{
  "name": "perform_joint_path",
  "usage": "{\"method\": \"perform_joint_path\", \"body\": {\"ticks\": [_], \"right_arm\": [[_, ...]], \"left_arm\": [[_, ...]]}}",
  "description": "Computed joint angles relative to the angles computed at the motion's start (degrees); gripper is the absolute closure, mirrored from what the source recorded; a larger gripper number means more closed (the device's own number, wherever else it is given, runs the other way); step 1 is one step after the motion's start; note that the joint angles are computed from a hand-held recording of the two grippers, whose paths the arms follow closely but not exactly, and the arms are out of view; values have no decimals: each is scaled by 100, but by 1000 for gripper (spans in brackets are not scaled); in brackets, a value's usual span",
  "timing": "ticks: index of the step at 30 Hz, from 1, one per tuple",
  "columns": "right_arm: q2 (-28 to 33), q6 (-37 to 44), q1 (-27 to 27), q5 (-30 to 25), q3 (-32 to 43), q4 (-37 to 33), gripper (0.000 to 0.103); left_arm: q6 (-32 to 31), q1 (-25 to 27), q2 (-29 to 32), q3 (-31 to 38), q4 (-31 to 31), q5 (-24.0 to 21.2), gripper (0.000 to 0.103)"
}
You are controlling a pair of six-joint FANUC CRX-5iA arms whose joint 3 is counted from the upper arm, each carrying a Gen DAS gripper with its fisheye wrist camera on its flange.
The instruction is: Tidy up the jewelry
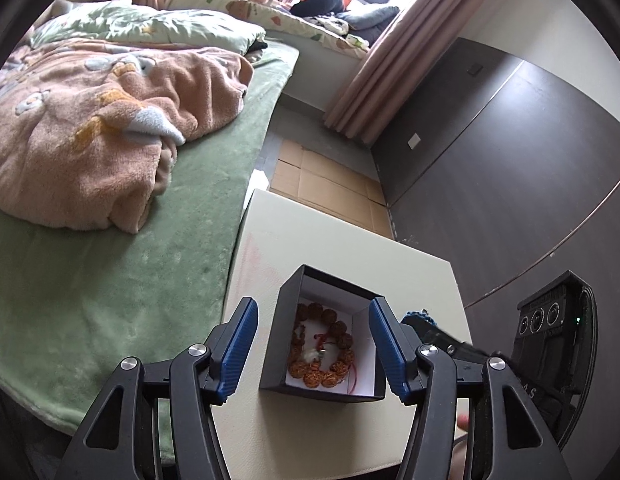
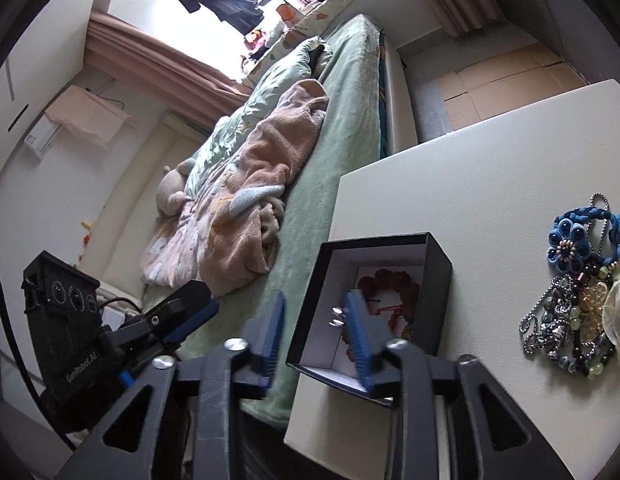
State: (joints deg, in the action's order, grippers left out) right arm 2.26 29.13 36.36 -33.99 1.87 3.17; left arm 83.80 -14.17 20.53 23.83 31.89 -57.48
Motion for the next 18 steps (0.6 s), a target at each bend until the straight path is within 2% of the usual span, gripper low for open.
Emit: {"method": "perform_joint_path", "body": {"ticks": [2, 5, 7, 8, 12, 15, 18], "right_arm": [[-37, -357, 42, 16, -109, 314, 46], [-129, -470, 41, -126, -170, 365, 40], [-222, -732, 83, -221, -295, 643, 13], [-274, -867, 98, -227, -371, 793, 10], [-640, -1412, 125, -127, -840, 1298, 8], [-896, -1804, 140, -270, -1138, 1681, 0], [-1179, -2200, 132, -451, -1449, 2031, 0]], "left_arm": [[-7, -5, -64, -103, 35, 35, 44], [-2, -71, -148, -157, -68, 118, 44], [-33, -130, -174, -155, -108, 149, 44], [-80, -174, -190, -153, -117, 162, 44], [-163, -346, -223, -89, -263, 174, 44], [-228, -477, -182, 4, -294, 121, 44], [-280, -603, -73, 164, -259, -46, 44]]}}
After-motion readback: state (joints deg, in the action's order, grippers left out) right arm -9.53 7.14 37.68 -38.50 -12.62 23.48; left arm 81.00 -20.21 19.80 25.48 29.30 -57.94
